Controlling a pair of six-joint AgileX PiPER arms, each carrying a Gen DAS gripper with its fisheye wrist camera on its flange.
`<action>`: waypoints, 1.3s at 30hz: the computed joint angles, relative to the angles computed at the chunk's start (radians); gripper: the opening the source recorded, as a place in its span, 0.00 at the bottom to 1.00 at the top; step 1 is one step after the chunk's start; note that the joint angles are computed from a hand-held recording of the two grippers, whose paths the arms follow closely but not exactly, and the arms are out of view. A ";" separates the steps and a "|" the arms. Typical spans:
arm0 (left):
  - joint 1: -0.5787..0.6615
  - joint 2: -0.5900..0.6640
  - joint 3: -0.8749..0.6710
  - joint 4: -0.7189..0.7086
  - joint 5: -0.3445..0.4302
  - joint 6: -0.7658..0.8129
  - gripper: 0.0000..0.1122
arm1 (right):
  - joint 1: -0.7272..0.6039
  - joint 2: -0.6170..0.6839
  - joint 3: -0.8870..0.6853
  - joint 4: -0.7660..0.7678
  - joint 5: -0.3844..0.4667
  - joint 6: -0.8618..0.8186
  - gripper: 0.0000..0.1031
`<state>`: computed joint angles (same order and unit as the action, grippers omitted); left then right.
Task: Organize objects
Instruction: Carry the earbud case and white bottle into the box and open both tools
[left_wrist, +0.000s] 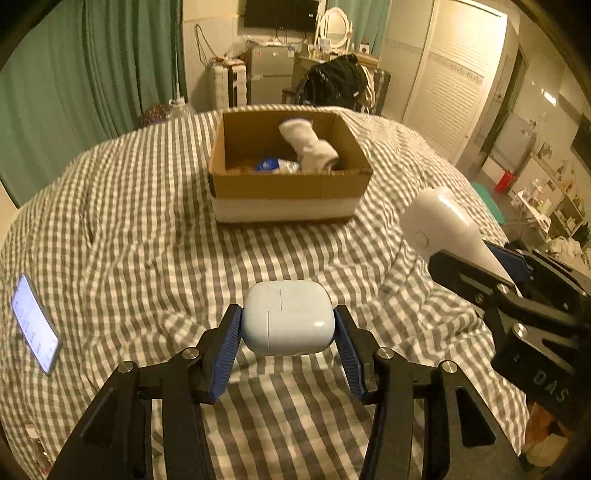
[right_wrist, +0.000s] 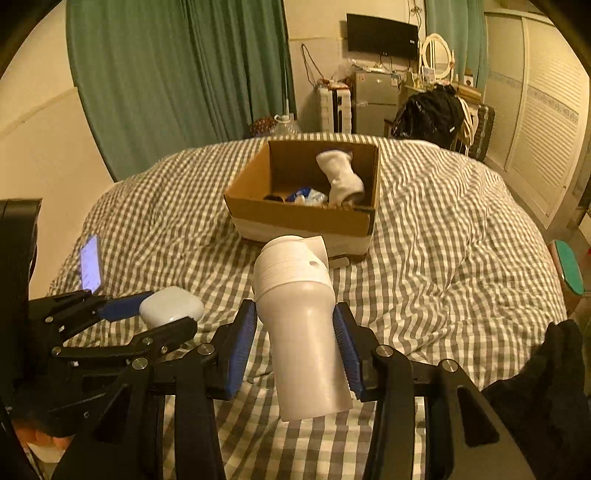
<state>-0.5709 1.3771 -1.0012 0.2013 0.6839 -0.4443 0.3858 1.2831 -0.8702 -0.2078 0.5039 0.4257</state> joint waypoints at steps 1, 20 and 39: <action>0.001 0.000 -0.011 0.004 0.006 0.001 0.46 | 0.007 -0.007 -0.008 -0.015 0.008 0.013 0.41; 0.104 0.228 -0.487 -0.090 0.095 0.203 0.46 | -0.091 0.099 -0.327 0.056 0.075 -0.149 0.41; 0.256 0.879 -1.262 -0.182 0.318 0.361 0.46 | -0.243 0.719 -1.031 0.269 0.233 -0.405 0.41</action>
